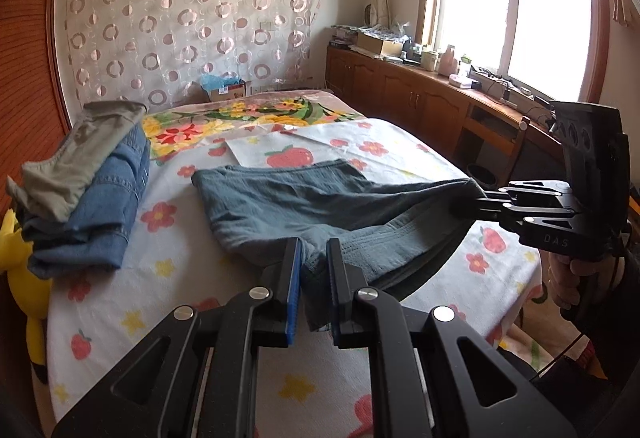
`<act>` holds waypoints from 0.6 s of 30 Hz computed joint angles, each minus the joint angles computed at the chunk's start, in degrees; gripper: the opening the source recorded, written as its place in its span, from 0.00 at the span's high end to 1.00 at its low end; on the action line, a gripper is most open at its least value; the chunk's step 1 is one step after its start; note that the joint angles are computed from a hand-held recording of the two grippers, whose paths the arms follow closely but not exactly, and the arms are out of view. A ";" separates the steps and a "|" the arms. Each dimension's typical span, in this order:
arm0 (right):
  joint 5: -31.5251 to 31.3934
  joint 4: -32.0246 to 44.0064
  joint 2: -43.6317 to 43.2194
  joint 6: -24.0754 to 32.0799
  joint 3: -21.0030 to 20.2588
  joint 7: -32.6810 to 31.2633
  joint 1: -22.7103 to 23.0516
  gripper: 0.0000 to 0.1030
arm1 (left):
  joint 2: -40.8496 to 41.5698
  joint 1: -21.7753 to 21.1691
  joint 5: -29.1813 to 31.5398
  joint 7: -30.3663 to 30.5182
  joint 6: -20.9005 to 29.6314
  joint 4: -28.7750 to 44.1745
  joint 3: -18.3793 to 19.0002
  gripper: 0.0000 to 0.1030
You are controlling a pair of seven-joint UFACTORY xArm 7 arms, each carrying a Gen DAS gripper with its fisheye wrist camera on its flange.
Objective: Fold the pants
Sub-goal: 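Hold the hem with both grippers and fold it over toward the waistband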
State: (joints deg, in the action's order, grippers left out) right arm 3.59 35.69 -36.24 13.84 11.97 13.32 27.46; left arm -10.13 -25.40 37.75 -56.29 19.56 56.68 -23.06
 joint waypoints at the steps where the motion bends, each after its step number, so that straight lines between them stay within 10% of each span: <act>1: 0.03 0.15 0.28 0.03 -0.01 0.11 -0.10 0.90 | -0.09 -0.06 -0.13 -0.35 -0.49 -0.53 0.00 0.87; 18: 1.50 -2.91 -3.49 2.22 0.67 2.92 2.16 0.90 | -4.91 -0.73 -5.69 -0.70 -1.21 -6.49 -2.21 0.87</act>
